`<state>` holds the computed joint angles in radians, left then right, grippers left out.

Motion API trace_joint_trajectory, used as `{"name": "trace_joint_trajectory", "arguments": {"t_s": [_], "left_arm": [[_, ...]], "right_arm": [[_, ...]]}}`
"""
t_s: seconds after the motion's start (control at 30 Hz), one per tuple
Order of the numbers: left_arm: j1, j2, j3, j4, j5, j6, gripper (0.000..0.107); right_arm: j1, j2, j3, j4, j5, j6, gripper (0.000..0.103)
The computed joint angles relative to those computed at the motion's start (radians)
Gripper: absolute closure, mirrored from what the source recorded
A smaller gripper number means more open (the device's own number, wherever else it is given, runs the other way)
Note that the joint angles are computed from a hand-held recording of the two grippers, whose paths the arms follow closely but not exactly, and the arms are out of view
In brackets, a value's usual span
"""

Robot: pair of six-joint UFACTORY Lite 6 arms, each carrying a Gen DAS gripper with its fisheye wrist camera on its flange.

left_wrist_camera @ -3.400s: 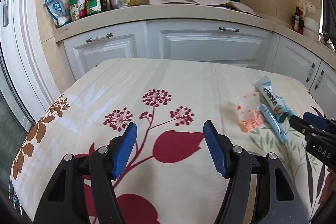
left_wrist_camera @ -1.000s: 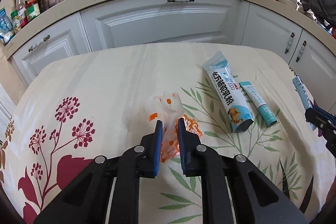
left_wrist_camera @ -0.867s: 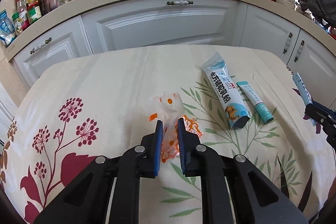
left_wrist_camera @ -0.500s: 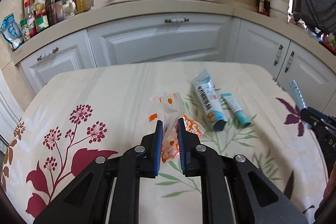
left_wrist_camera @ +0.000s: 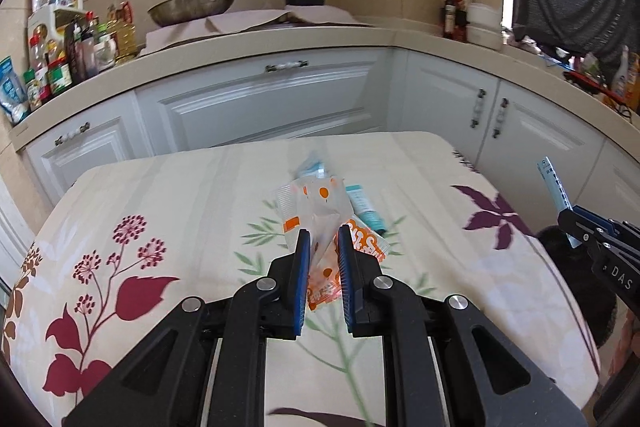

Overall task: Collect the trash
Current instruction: 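Carry the snack bag and light-blue tube over the black bin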

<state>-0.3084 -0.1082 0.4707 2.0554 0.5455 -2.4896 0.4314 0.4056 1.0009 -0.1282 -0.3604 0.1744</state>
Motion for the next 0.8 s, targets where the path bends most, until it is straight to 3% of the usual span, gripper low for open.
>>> {"name": "trace_joint_trajectory", "arguments": {"t_s": [0.47,0.8], "left_arm": [[-0.302,0.152,0.164,-0.159,0.107,0.049,0.092],[-0.436,0.288,0.318,-0.224,0.135,0.094,0.092]], "right_arm": [[-0.235,-0.232,-0.275,-0.086,-0.091,0.029,0.082],[-0.417,-0.297,-0.367,-0.188,-0.139,0.075,0.082]]}}
